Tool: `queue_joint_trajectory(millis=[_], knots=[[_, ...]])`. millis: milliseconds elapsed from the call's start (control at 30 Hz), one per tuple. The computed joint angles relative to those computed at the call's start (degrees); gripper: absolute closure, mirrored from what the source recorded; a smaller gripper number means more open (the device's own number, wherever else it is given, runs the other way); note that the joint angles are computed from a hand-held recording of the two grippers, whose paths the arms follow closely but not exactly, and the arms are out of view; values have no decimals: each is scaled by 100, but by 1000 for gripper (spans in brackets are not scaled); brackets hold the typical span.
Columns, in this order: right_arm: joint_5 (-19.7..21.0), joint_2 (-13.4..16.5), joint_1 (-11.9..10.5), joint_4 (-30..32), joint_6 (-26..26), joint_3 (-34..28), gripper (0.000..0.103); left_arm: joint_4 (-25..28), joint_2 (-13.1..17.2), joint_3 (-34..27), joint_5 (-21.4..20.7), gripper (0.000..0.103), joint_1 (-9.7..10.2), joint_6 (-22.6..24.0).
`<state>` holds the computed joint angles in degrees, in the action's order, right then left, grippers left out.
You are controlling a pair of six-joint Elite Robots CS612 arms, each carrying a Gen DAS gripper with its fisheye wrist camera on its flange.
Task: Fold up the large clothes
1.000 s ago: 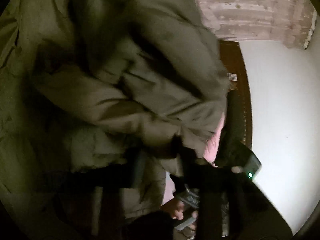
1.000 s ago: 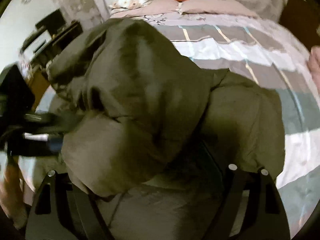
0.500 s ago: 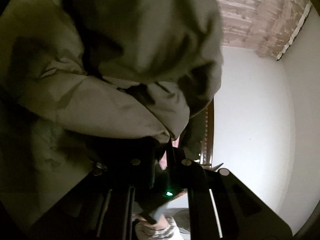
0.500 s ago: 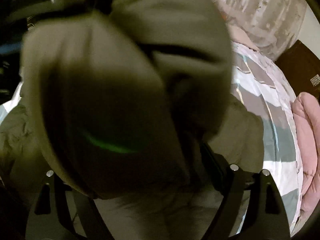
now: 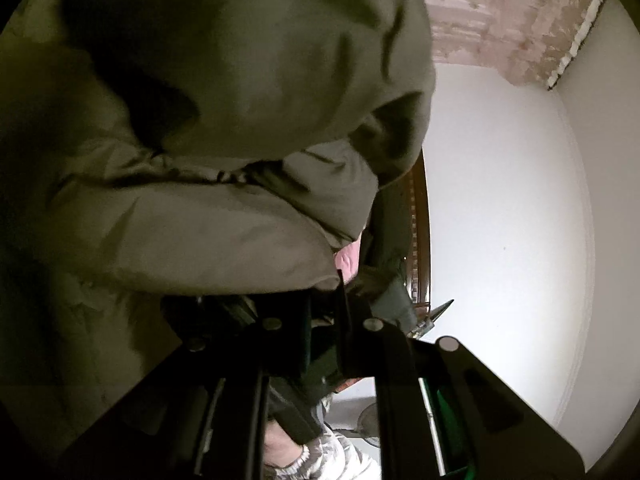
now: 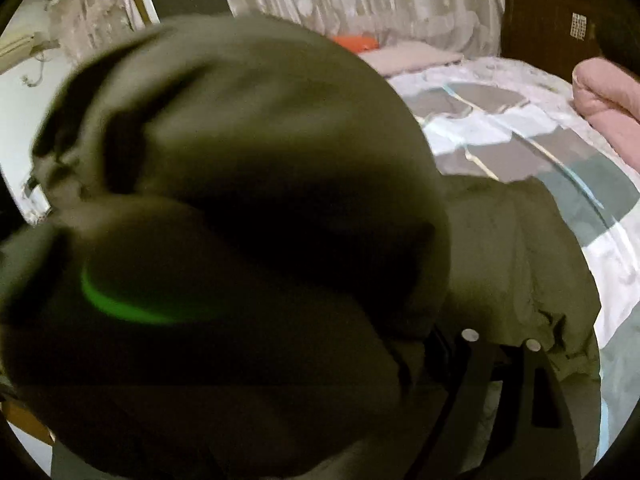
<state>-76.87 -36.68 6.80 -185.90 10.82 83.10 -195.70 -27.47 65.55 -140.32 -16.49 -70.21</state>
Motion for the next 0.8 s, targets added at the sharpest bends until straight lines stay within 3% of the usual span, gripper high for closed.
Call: queue_joint_trajectory(millis=[200,333,433,567,633,733,800], knots=[[109,-212,-1,-243,-612,291,17,-10,-5,-87,447,94,123,-35],[-174,-330,42,-820,-1560,439,17,249,-52,-87,740,94,160,94],[-248,-336,36,-1073,-2051,475,17,187,-28,-126,731,94,171,1],[-201,-356,-50,-379,-1516,393,17,81,-285,357,749,94,92,427],[138,-307,-134,225,-1336,228,17,63,-310,438,648,93,75,546],[874,-226,-201,478,-1440,159,17,238,-314,432,590,91,54,681],[1283,-219,-172,411,-1885,210,17,460,-250,283,542,91,38,707]])
